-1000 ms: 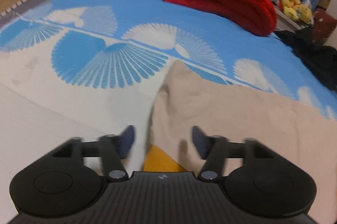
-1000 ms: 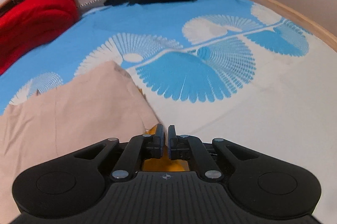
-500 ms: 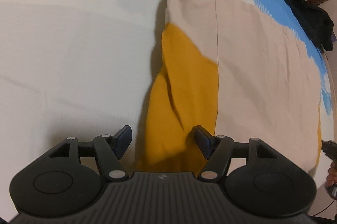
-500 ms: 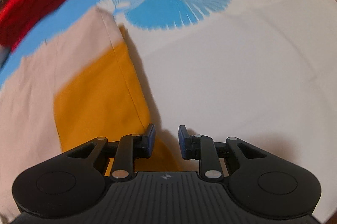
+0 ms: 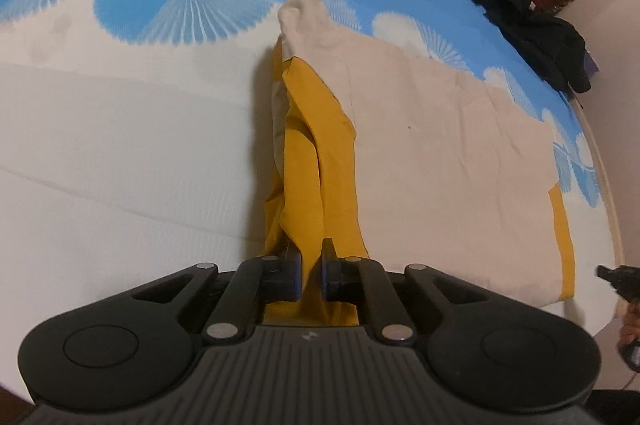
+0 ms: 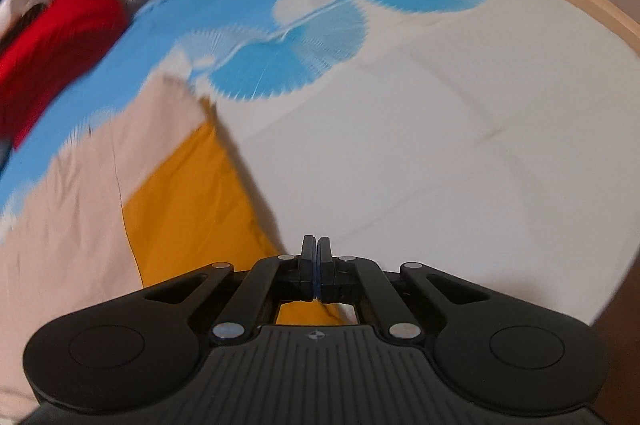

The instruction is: Fold large clothes

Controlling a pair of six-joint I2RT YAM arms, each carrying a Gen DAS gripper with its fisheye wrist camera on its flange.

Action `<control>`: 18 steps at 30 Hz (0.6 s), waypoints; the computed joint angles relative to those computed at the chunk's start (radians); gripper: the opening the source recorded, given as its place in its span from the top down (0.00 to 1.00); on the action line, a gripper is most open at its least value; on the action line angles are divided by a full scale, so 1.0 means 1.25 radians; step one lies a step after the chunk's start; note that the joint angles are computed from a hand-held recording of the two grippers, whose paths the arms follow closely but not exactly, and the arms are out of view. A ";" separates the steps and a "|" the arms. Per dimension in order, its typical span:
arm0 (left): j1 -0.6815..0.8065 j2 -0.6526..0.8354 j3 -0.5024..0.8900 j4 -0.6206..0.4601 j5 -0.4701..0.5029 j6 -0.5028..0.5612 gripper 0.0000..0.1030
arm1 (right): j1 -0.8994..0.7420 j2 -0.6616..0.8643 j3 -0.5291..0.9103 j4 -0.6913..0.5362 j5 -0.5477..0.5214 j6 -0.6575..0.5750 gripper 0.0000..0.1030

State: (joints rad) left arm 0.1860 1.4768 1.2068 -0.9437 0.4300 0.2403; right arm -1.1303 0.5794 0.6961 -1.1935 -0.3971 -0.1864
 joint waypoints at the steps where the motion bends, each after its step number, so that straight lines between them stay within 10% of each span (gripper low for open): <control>1: -0.004 -0.023 -0.026 0.031 -0.012 -0.017 0.85 | -0.062 0.001 0.001 -0.013 -0.029 -0.043 1.00; 4: -0.014 -0.074 -0.133 0.156 -0.092 -0.094 0.49 | -0.163 0.027 -0.031 -0.033 -0.110 -0.114 0.97; 10: 0.053 -0.001 -0.098 0.074 -0.030 -0.123 0.24 | 0.037 0.056 -0.094 0.037 -0.042 -0.030 0.66; 18: 0.068 0.118 -0.084 0.054 -0.024 -0.149 0.23 | 0.218 0.112 -0.142 0.116 0.052 0.070 0.57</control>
